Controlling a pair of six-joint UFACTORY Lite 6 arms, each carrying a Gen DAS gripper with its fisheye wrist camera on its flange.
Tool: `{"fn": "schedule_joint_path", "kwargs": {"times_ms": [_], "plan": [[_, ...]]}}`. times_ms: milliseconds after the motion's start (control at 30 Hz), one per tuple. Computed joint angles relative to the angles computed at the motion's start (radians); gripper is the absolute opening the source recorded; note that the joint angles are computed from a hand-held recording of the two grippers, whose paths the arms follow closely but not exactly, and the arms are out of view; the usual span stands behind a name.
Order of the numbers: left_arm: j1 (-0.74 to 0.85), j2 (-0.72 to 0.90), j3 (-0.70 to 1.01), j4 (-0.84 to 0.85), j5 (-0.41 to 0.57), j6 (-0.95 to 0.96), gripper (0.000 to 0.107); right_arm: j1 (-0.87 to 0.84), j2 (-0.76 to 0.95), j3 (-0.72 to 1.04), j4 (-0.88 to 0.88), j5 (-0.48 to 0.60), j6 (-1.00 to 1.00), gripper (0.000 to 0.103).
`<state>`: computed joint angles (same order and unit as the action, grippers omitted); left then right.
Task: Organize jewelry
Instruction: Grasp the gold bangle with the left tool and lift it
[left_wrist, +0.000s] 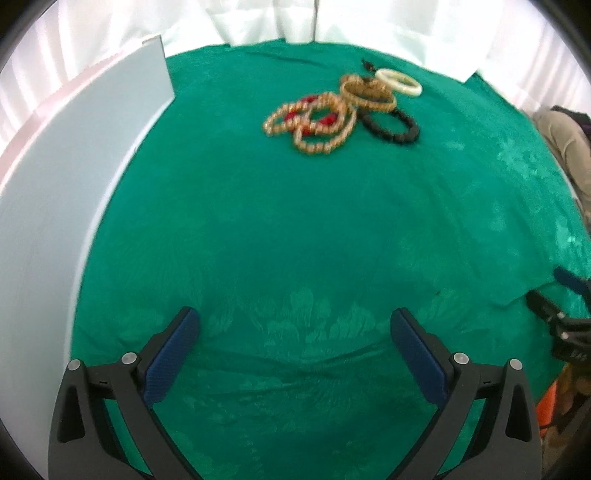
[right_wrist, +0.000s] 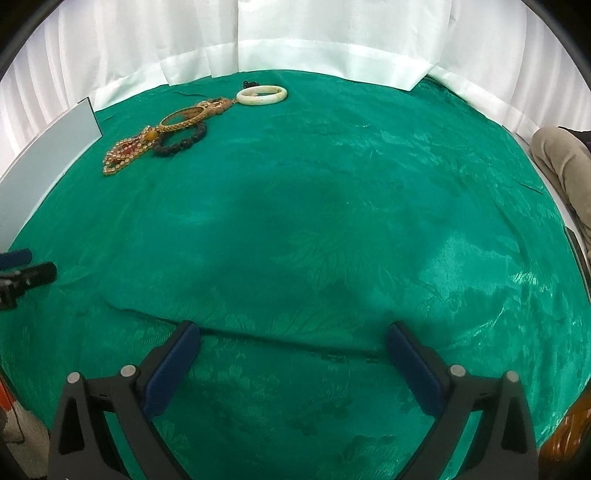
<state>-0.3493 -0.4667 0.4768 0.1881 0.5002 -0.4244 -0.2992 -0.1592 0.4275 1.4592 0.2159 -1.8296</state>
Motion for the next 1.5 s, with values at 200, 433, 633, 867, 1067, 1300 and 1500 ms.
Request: {"fn": "schedule_joint_path", "kwargs": {"times_ms": [200,433,633,867,1067,1300,1500], "plan": [[0.031,0.051,0.167,-0.036,0.04,0.108,0.102,0.008,-0.002,-0.004,0.025,-0.005,-0.018,0.103],[0.034,0.293,0.444,-0.167,0.03,0.267,0.102,0.003,-0.006,-0.008,0.039,0.002,-0.04,0.103],[0.091,0.764,0.945,-0.353,0.071,0.482,0.102,0.003,-0.012,-0.013,0.039,0.002,-0.039,0.103],[0.129,1.367,1.677,-0.325,0.373,0.402,0.078,0.005,-0.013,-0.014,0.041,0.002,-0.041,0.103],[0.082,1.632,2.043,-0.234,0.542,0.371,0.061,0.01,-0.014,-0.012,0.03,0.0,-0.028,0.103],[0.048,1.483,1.778,-0.209,0.397,0.404,0.004,0.017,-0.016,-0.013,0.047,-0.003,-0.038,0.103],[0.145,1.067,1.226,-0.386,0.152,0.495,0.004,0.025,-0.014,-0.005,-0.029,-0.009,0.042,0.103]]}}
